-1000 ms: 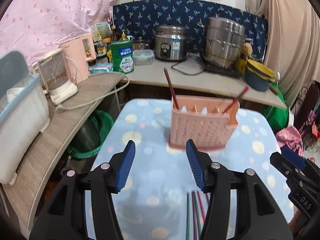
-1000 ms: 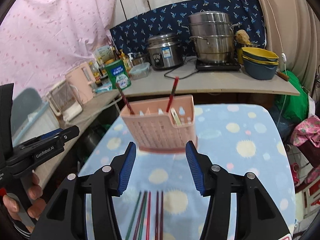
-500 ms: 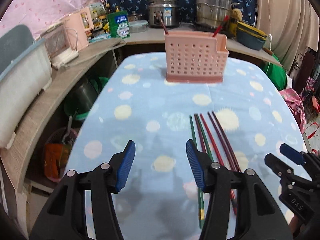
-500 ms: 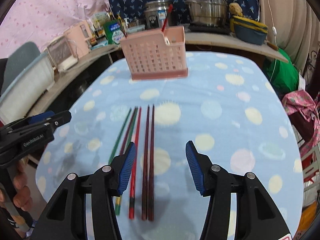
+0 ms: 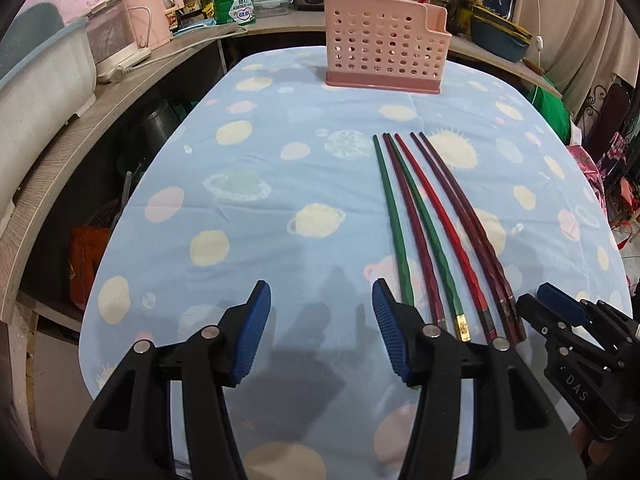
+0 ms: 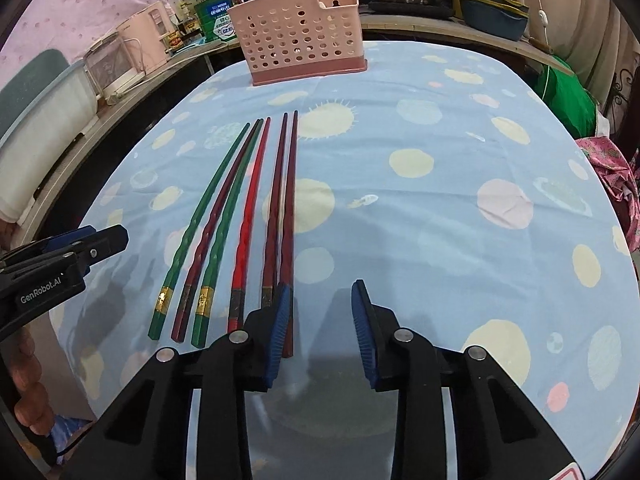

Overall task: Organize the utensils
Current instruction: 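Grasp a dark brown chopstick with the right tool while the left tool returns to the chopsticks, then grasp the green gold-banded chopstick with the left tool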

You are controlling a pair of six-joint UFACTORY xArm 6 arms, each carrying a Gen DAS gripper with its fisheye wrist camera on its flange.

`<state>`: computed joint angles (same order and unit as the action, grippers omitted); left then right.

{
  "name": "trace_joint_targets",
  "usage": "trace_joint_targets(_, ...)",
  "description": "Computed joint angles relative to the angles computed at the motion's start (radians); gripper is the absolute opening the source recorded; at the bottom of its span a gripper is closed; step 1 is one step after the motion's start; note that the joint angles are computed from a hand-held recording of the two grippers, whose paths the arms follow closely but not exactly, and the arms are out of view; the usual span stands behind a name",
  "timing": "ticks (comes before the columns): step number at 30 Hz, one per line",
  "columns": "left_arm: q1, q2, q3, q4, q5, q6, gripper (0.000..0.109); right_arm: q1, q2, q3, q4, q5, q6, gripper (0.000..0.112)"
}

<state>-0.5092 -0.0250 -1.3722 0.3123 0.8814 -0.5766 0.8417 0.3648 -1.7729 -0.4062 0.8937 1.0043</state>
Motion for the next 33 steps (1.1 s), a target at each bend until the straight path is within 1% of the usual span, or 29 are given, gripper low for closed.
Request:
trace_joint_targets(5, -0.002, -0.005, 0.015, -0.017, 0.002, 0.003, 0.05, 0.004, 0.006, -0.006, 0.008, -0.009, -0.015, 0.023)
trace_joint_targets(10, -0.005, -0.007, 0.023, -0.033, 0.002, 0.013, 0.05, 0.009, 0.017, -0.019, 0.012, -0.006, -0.029, 0.021)
trace_joint_targets(12, -0.007, -0.008, 0.028, -0.038, 0.003, 0.017, 0.05, 0.011, 0.027, -0.032, 0.015, 0.01, -0.039, 0.015)
trace_joint_targets(14, -0.009, -0.009, 0.031, -0.043, 0.003, 0.02, 0.05, 0.016, 0.029, -0.035, -0.006, 0.023, -0.033, 0.011)
trace_joint_targets(16, -0.012, -0.01, 0.034, -0.051, 0.003, 0.025, 0.051, 0.013, 0.021, -0.022, -0.007, 0.018, -0.026, 0.008)
trace_joint_targets(18, -0.016, -0.012, 0.038, -0.06, 0.002, 0.031, 0.051, 0.009, 0.011, -0.006, -0.003, 0.007, -0.021, 0.008)
trace_joint_targets(26, -0.037, -0.019, 0.05, -0.089, -0.002, 0.05, 0.052, 0.009, -0.005, 0.01, -0.015, 0.017, -0.004, 0.008)
trace_joint_targets(27, -0.041, -0.02, 0.051, -0.091, -0.002, 0.053, 0.053, 0.009, -0.007, 0.013, -0.016, 0.017, -0.001, 0.008)
trace_joint_targets(29, -0.048, -0.023, 0.056, -0.095, -0.008, 0.057, 0.058, 0.011, -0.013, 0.02, -0.02, 0.017, 0.005, 0.008)
trace_joint_targets(33, -0.058, -0.022, 0.062, -0.11, -0.018, 0.071, 0.059, 0.014, -0.039, 0.055, -0.023, 0.01, 0.022, 0.008)
